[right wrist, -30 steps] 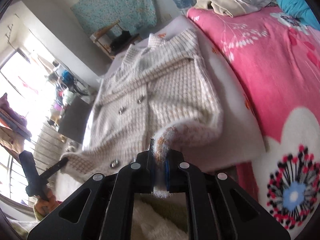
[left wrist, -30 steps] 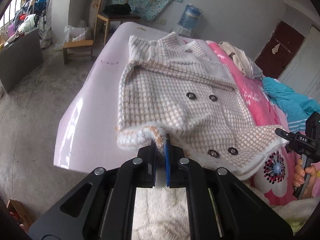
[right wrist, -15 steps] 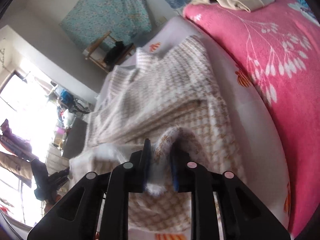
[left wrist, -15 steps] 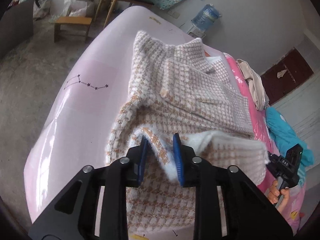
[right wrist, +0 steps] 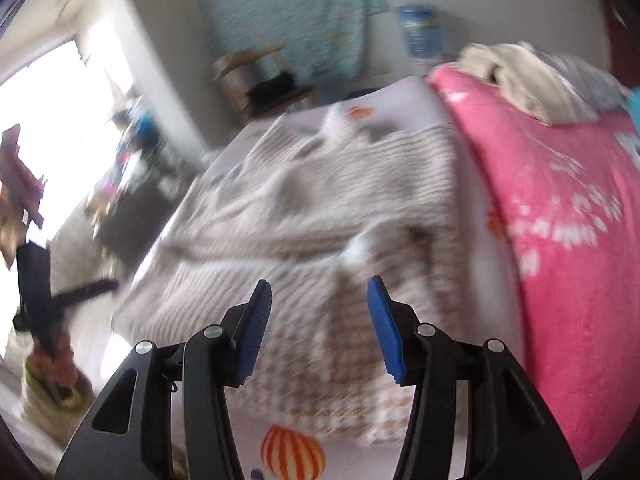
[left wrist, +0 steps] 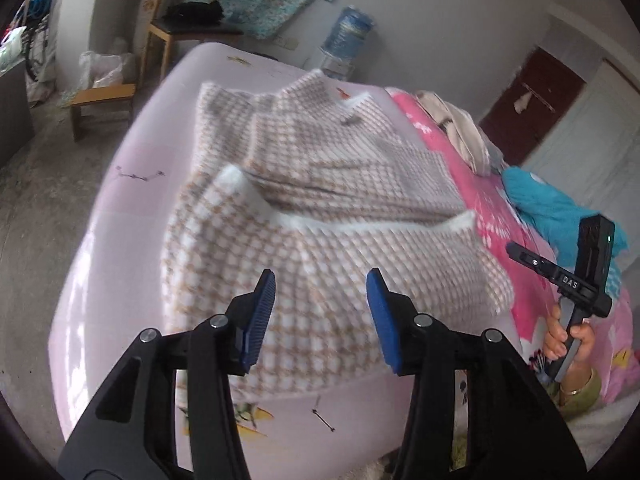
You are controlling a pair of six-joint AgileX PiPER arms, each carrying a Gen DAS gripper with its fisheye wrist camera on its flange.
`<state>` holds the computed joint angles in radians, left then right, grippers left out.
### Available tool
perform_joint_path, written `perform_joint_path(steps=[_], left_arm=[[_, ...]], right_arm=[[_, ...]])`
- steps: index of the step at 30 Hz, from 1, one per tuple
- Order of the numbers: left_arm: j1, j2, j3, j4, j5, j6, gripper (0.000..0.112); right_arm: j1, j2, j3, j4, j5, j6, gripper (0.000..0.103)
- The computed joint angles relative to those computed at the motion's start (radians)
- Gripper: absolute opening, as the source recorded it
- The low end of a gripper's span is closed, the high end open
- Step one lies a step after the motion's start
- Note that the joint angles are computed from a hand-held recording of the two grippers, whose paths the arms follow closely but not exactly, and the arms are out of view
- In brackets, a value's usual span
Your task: Fold large clothes
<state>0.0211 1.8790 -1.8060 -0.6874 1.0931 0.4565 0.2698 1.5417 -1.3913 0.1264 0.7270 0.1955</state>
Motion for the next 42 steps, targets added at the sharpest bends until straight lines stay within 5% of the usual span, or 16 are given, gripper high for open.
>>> perform_joint_path(steps=[6,11,19,23,26,31,35,39,42], left_arm=[[-0.148,0.017,0.085,0.296,-0.053,-0.099,0.046],[-0.151,-0.04,0.16,0.336,-0.099,-0.067,0.04],[-0.154,0.091,-0.094,0.12,-0.055,0.009,0.038],[-0.195,0.199,-0.188,0.005,0.016,0.067,0.037],[-0.201,0.188,-0.127,-0.025,-0.013,0.122,0.038],[-0.145,0.258,-0.225,-0.097,0.085,0.066,0.033],[-0.106,0.203,-0.192,-0.027,-0.007,0.029,0.033],[-0.113,0.18,-0.211,0.268,-0.162,-0.181,0.043],[-0.129,0.246,-0.32,0.474,-0.147,-0.323,0.044]], right_arm=[[0.137,0.159,-0.061,-0.133,0.192,0.03,0.025],[0.113,0.137,-0.068,-0.092,0.266,0.009,0.023],[0.106,0.209,-0.252,-0.111,0.227,0.036,0.023],[0.132,0.36,-0.392,-0.244,0.383,0.126,0.023],[0.113,0.33,-0.348,-0.232,0.402,0.127,0.019],[0.077,0.282,-0.303,-0.183,0.4,0.124,0.016],[0.052,0.213,-0.27,-0.273,0.325,0.168,0.02],[-0.007,0.257,-0.325,-0.322,0.307,0.188,0.027],[-0.043,0.3,-0.351,-0.273,0.282,0.131,0.031]])
